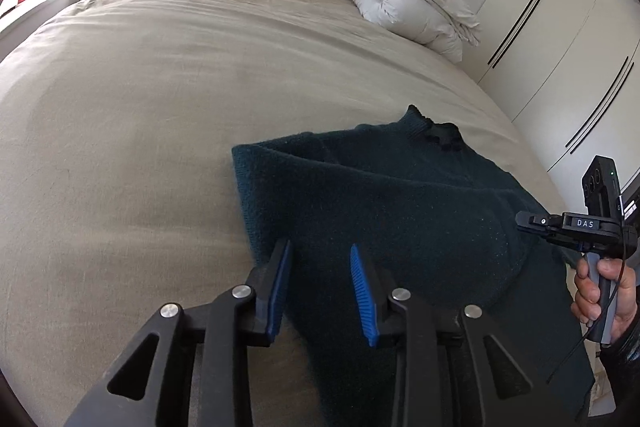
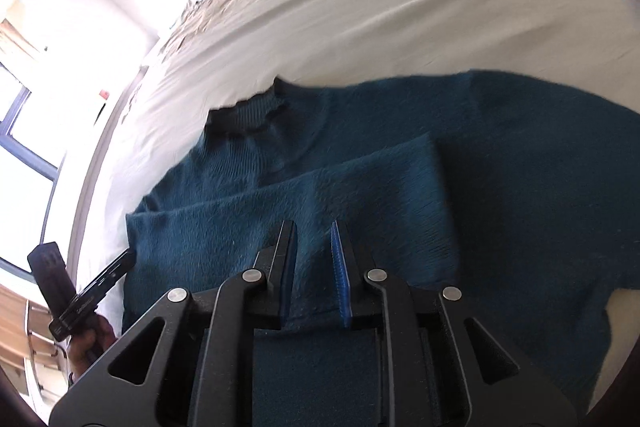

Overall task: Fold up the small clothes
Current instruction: 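Lower the sleeve onto the body and open the left gripper, then grasp the other sleeve cuff with the right gripper and lift it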

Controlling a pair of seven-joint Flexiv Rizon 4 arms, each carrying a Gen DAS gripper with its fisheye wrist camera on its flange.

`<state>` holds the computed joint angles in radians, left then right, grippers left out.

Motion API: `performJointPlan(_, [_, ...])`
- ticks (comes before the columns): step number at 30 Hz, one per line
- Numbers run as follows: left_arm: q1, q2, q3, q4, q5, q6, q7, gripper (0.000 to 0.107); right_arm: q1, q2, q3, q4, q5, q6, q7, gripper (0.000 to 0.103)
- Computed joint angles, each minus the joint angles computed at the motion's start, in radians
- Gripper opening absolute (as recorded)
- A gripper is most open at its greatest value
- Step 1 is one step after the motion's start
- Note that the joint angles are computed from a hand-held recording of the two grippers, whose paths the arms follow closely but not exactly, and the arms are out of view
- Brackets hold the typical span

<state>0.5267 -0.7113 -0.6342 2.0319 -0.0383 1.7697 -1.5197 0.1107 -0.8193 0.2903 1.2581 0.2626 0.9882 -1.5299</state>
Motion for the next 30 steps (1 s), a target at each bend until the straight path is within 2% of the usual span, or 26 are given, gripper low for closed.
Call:
performJointPlan(2, [-0.03,0.034,0.032,0.006,-0.006,-0.016,0.003,0.033,0.021,-0.012,-0.02,0.006,-0.019,-0.013,0.026,0.017])
performJointPlan(5, [-0.096,0.067,0.103,0.026,-0.015,-0.002,0.003,0.033,-0.026,-0.014,0.032,0.029,0.05,0.039,0.01,0.017])
performJointPlan(10, [-0.321,0.123,0.335,0.013,-0.058,-0.012,0.008,0.034,-0.091,0.033,0.07,0.108,0.129,0.069,-0.028,0.017])
performJointPlan(12, [-0.387,0.148,0.403,0.029,-0.078,-0.004,0.002,0.034,-0.107,0.085,0.049,0.176,0.143,0.086,-0.012,0.017])
performJointPlan(14, [-0.386,0.178,0.397,0.074,-0.078,0.029,-0.008,0.042,-0.168,0.142,0.076,0.253,0.2,0.138,-0.054,0.019])
performJointPlan(15, [-0.37,0.194,0.378,0.103,-0.074,0.053,-0.022,0.044,-0.203,0.172,0.092,0.29,0.238,0.17,-0.084,0.03])
performJointPlan(16, [-0.366,0.212,0.37,0.136,-0.072,0.078,-0.045,0.049,-0.235,0.205,0.098,0.331,0.272,0.207,-0.11,0.05])
performJointPlan(18, [-0.337,0.253,0.333,0.21,-0.055,0.134,-0.115,0.052,-0.31,0.268,0.108,0.406,0.355,0.285,-0.153,0.069])
performJointPlan(20, [-0.297,0.283,0.281,0.274,-0.019,0.19,-0.203,0.055,-0.422,0.302,0.145,0.442,0.474,0.337,-0.226,0.069])
performJointPlan(24, [-0.246,0.308,0.189,0.348,0.048,0.25,-0.379,0.059,-0.592,0.316,0.122,0.449,0.685,0.303,-0.256,0.069])
performJointPlan(26, [-0.236,0.304,0.148,0.353,0.074,0.239,-0.449,0.059,-0.665,0.304,0.114,0.431,0.791,0.286,-0.306,0.069])
performJointPlan(28, [-0.251,0.304,0.133,0.341,0.088,0.205,-0.489,0.059,-0.702,0.287,0.085,0.41,0.857,0.268,-0.325,0.066])
performJointPlan(30, [-0.254,0.306,0.114,0.317,0.106,0.152,-0.515,0.059,-0.751,0.255,0.074,0.367,0.935,0.21,-0.361,0.06])
